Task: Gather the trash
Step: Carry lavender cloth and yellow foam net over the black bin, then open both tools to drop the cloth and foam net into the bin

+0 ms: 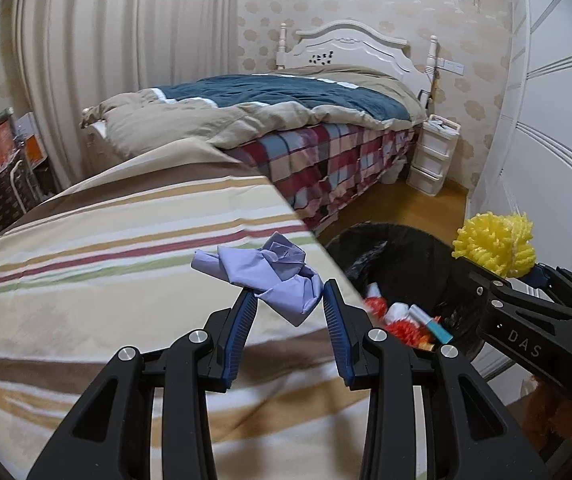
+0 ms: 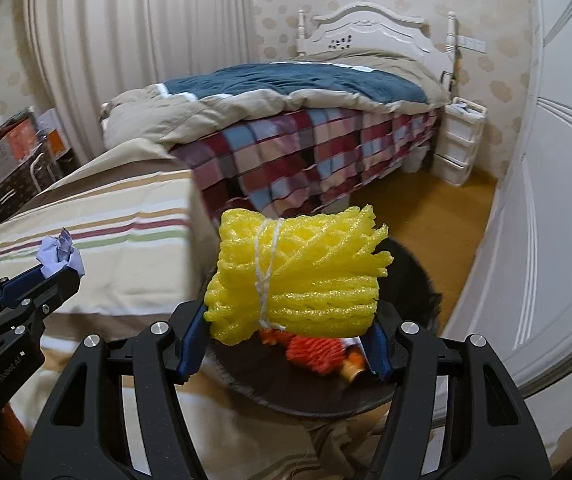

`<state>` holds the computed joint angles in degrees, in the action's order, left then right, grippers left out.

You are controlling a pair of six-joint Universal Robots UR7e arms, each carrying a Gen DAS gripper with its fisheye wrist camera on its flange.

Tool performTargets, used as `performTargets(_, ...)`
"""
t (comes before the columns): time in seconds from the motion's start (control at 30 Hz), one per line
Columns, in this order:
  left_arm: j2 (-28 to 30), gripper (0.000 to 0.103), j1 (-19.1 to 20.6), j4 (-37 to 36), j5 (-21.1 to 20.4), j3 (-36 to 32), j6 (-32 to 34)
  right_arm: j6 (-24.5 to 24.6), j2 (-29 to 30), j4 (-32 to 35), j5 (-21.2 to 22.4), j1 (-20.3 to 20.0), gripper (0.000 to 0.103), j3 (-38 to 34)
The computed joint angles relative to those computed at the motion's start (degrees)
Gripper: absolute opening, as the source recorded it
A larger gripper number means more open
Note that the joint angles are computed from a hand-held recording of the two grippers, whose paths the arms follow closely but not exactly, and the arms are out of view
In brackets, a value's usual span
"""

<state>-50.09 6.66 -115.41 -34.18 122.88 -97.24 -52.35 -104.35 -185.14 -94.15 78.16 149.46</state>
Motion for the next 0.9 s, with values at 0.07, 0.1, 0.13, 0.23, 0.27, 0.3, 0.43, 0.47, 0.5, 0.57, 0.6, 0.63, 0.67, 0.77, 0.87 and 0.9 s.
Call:
performTargets(0.07, 0.92, 0.038, 1.12, -2.18, 0.96, -0.71, 2.33, -0.2, 0.89, -0.29, 0.36, -0.68, 0.062, -1.0)
performTargets(0.1, 1.49, 0.038, 1.71, -3.31, 1.53, -1.14, 3.61, -0.17, 1.72, -0.77, 0.02, -0.84, 0.062, -1.64)
performTargets(0.13, 2.21, 0.038, 2.48, -4.58, 2.09, -1.74, 5.23, -0.06, 2.25, -0.97, 0.04, -1.13, 0.062, -2.16)
performTargets(0.23, 3.92, 0.038, 3.86, -7.38, 2.77, -3.08, 8.72, 0.14, 3.59, -1.15, 0.05, -1.46, 0.062, -3.54)
performTargets(0.27, 4.8, 0.038, 4.56, -8.45, 3.12, -3.83, 10.4, 0.25, 4.48, -1.55, -0.34, -1.46, 0.062, -4.15)
performTargets(0.3, 5.31, 0.038, 4.9, -9.04, 3.27, -4.18, 11.34, 0.46, 5.08, -1.75, -0.47, -1.54, 0.062, -4.63)
performTargets(0.43, 7.38, 0.038, 6.82, -11.39, 3.3, -6.0, 14.55, 0.94, 7.57, -2.71, -1.24, -2.0, 0.062, -6.37)
performTargets(0.47, 7.68, 0.038, 7.11, -11.83, 3.26, -6.23, 14.96, 1.09, 7.9, -2.61, -1.28, -2.1, 0.062, -6.68)
performTargets(0.5, 8.08, 0.038, 7.45, -12.06, 3.19, -6.64, 15.33, 1.31, 8.52, -2.6, -1.52, -2.18, 0.062, -7.16)
performTargets(0.57, 8.74, 0.038, 8.31, -12.54, 3.08, -7.41, 16.34, 1.42, 9.5, -3.04, -2.0, -2.22, 0.062, -7.71)
performTargets(0.6, 8.96, 0.038, 8.49, -12.57, 2.96, -7.65, 16.54, 1.53, 9.83, -3.18, -2.11, -2.23, 0.062, -7.87)
performTargets(0.63, 9.28, 0.038, 8.82, -12.65, 2.89, -8.04, 16.97, 1.61, 10.26, -3.27, -2.15, -2.39, 0.062, -8.18)
performTargets(0.67, 9.41, 0.038, 9.02, -12.83, 2.89, -8.2, 17.32, 1.61, 10.44, -3.36, -2.21, -2.52, 0.062, -8.3)
performTargets(0.77, 9.89, 0.038, 9.68, -13.48, 2.89, -8.86, 18.1, 1.85, 11.28, -3.9, -2.59, -2.76, 0.062, -8.74)
performTargets(0.87, 10.39, 0.038, 10.14, -13.6, 2.71, -9.49, 18.5, 2.15, 11.81, -4.1, -2.7, -3.01, 0.062, -9.09)
performTargets(0.9, 10.59, 0.038, 10.32, -13.62, 2.57, -9.79, 18.78, 2.14, 11.99, -4.3, -2.73, -3.07, 0.062, -9.16)
